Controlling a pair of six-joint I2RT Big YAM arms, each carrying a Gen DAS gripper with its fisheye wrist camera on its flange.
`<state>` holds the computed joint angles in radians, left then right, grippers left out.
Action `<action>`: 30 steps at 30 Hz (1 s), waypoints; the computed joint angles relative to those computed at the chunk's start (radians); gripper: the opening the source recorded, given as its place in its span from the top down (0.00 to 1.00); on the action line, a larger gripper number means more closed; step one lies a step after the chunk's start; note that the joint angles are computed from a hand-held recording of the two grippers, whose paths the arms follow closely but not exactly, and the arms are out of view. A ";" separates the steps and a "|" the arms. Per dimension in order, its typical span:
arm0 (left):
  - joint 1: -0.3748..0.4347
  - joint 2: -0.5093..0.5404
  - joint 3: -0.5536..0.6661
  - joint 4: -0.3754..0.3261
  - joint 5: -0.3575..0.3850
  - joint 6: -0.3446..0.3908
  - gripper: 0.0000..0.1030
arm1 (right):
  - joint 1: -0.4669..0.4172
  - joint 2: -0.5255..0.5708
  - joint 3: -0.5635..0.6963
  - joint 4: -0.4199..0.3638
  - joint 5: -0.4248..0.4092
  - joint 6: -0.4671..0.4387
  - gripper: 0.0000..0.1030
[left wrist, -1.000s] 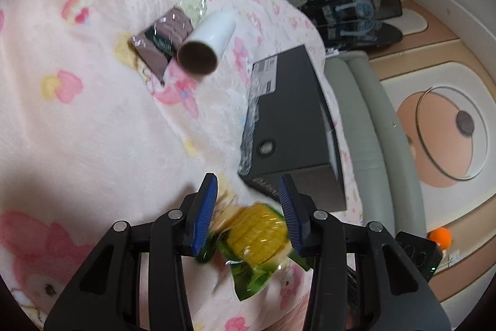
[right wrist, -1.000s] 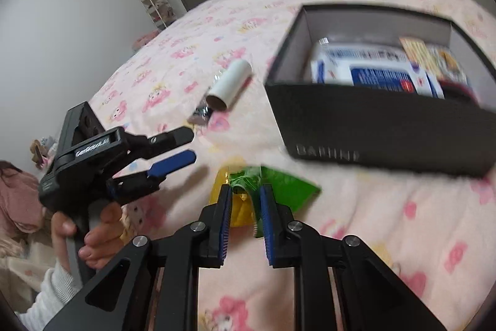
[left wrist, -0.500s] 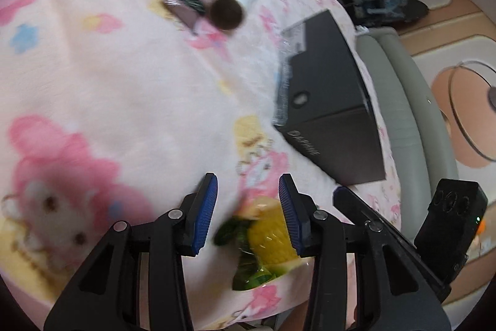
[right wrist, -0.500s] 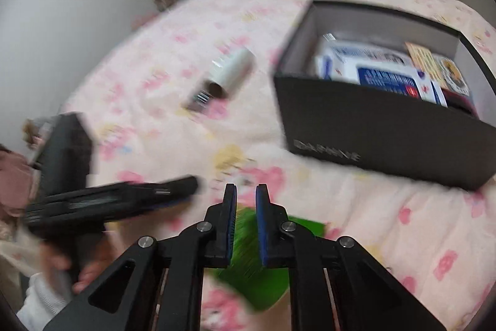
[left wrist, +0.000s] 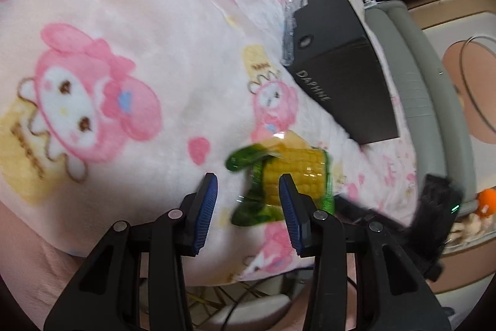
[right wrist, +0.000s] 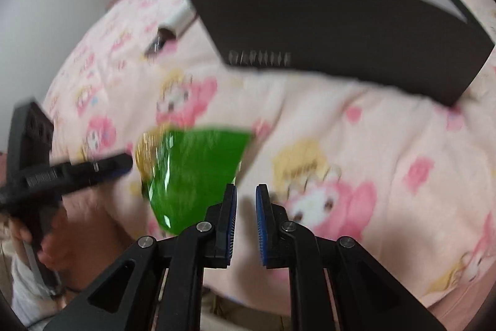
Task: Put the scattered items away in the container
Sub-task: 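Carry the corn bag and snack bag in both grippers over the black box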
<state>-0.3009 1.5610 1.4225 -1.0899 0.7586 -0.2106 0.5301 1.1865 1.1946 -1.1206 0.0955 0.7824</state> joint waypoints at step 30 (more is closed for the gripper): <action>0.012 0.022 -0.008 0.078 0.072 -0.122 0.60 | -0.020 0.073 0.079 0.039 -0.020 -0.034 0.90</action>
